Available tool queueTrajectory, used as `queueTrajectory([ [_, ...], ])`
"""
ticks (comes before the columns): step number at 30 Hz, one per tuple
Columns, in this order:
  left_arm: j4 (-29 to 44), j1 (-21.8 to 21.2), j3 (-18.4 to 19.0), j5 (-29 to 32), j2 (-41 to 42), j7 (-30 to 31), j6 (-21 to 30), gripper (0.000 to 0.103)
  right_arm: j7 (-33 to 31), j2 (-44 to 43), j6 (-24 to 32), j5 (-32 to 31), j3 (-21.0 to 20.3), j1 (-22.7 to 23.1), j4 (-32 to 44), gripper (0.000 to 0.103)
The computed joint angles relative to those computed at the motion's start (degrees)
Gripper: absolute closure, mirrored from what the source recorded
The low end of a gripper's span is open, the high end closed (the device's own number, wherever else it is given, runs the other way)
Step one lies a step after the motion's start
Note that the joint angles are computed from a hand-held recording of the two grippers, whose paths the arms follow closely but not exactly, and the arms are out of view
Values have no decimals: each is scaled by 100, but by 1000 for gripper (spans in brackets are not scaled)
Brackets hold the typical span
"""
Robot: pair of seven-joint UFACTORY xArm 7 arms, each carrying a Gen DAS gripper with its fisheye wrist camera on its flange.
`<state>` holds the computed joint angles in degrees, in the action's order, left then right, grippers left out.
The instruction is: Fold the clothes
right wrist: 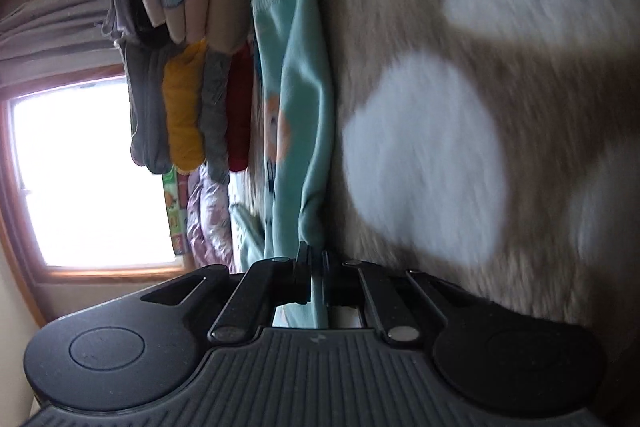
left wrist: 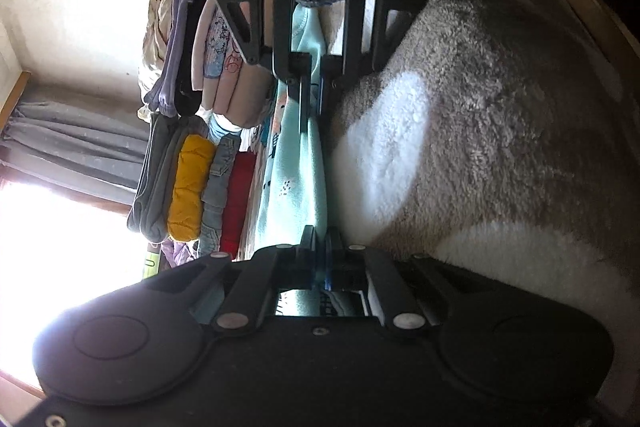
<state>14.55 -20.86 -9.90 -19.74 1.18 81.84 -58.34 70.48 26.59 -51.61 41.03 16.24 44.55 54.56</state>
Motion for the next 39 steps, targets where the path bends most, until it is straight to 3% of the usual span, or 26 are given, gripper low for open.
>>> queueTrajectory([
  [8, -188, 14, 0, 49, -40, -235, -133, 103, -518, -267, -117, 1076, -94, 44, -176, 94],
  [12, -205, 10, -15, 8, -59, -254, -109, 103, -382, -398, -121, 889, -73, -196, -446, 94],
  [17, -205, 10, -21, -13, -63, -325, -87, 103, -769, -509, -244, 819, -153, -244, -488, 56],
  [19, -204, 9, -21, -12, -47, -343, -111, 103, -997, -560, -207, 874, -167, -282, -491, 53],
  [21, -200, 13, -15, 3, -48, -390, -101, 103, -1142, -591, -85, 880, -187, -363, -481, 53],
  [24, -196, 20, -11, 17, -56, -446, -73, 103, -1933, -667, 252, 1022, -324, -424, -369, 57],
  [29, -193, 12, -26, -17, -112, -536, 34, 103, -2724, -635, 650, 883, -480, -628, -239, 84],
  [31, -195, 4, -47, -53, -170, -590, 133, 103, -2672, -602, 654, 691, -488, -749, -252, 91],
  [33, -203, 14, -54, -35, -207, -630, 190, 103, -2491, -568, 470, 696, -486, -808, -293, 94],
  [35, -204, 21, -66, -27, -217, -652, 210, 103, -2835, -596, 525, 1019, -529, -754, -235, 97],
  [39, -151, 17, -78, -52, -160, -639, 203, 103, -3188, -654, 876, 1095, -567, -862, -156, 97],
])
